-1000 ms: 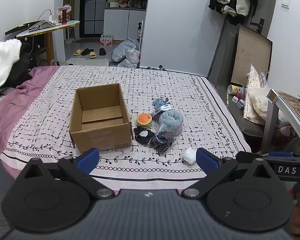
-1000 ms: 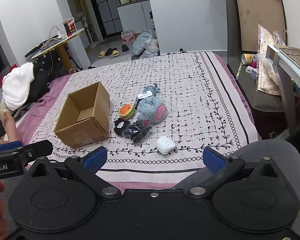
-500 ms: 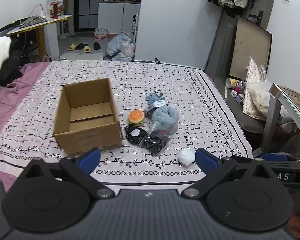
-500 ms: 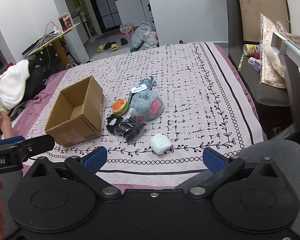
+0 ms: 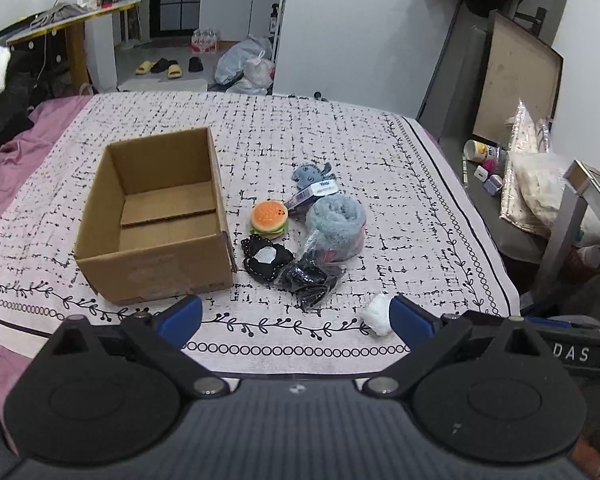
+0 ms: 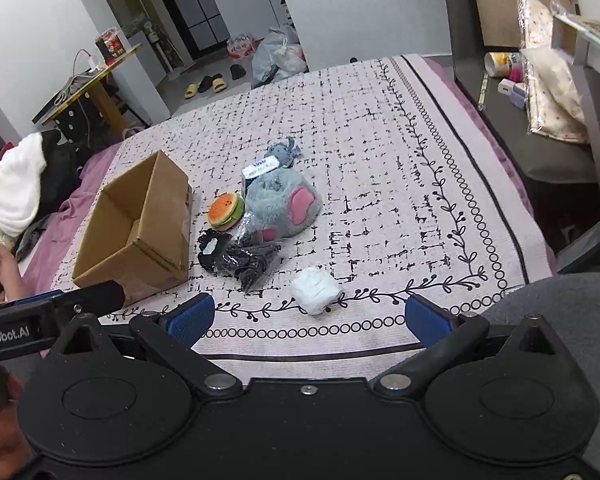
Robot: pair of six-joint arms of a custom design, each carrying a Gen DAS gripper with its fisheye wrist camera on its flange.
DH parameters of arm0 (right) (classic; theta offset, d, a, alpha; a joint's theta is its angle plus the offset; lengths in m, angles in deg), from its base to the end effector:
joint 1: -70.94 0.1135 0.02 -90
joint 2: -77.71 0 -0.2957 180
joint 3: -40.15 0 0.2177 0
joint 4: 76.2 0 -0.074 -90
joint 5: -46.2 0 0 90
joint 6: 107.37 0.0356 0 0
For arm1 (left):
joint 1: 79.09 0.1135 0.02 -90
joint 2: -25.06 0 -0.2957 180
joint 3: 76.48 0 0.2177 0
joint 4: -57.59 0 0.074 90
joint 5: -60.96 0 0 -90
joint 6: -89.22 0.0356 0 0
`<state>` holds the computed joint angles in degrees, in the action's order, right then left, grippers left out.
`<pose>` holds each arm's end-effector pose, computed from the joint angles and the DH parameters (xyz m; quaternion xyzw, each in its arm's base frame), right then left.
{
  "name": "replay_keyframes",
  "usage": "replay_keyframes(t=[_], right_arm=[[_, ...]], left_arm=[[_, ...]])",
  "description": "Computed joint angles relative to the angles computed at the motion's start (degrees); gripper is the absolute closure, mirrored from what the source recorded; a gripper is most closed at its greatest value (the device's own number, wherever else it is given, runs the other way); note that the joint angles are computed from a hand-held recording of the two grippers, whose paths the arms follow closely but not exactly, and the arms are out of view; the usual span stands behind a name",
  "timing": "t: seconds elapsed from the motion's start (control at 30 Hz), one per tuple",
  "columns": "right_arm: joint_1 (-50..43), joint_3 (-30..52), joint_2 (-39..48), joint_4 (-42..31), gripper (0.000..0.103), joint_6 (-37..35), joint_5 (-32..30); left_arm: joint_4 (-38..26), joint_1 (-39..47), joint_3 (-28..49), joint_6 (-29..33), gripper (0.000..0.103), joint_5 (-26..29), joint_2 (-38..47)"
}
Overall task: Organize soft objects
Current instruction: 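Grasp the white wrapped item with the right tool while the left tool grasps the black bag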
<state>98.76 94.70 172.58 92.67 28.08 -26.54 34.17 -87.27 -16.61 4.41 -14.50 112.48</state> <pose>0.2511 0.1206 0.1828 0.1920 0.9146 0.0811 0.3464 0.2640 -0.0470 0.2240 0.1508 0.9237 -0.1279 0.3281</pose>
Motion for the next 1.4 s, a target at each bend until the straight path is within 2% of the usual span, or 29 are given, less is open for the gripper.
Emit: replay_keyframes(t=[0.27,0.5,0.63,0.8,1.17,1.4], right_arm=[[-3.3,0.9,4.7,2.7,0.005,-0.8,-3.4],[-6.2,2.1,9.3,5.4,0.017,-0.9,-8.4],[-7.3,3.6,12.3,6.2,0.019,-1.0,-10.1],[-9.4,4.9,16.0,7.6,0.026,-0.3,-13.4],[-12.2,8.6,23.8,10.0,0.029,-0.2,-17.7],[-12.3,12.2,28.3,8.8,0.029,-1.1,-17.4]], left_arm=[[1.1,-0.2,2.9,-0.5,0.003,-0.6,6.2],[1.7,-0.6,6.8,0.5,0.009,-1.2,11.5],[1.9,-1.3,9.3,0.5,0.010,-0.5,15.2],[2.0,-2.8,12.2,0.4,0.018,0.0,19.4],[2.1,-4.6,17.6,4.9,0.030,1.6,27.6],[2.8,-6.7,20.9,7.5,0.030,1.1,32.3]])
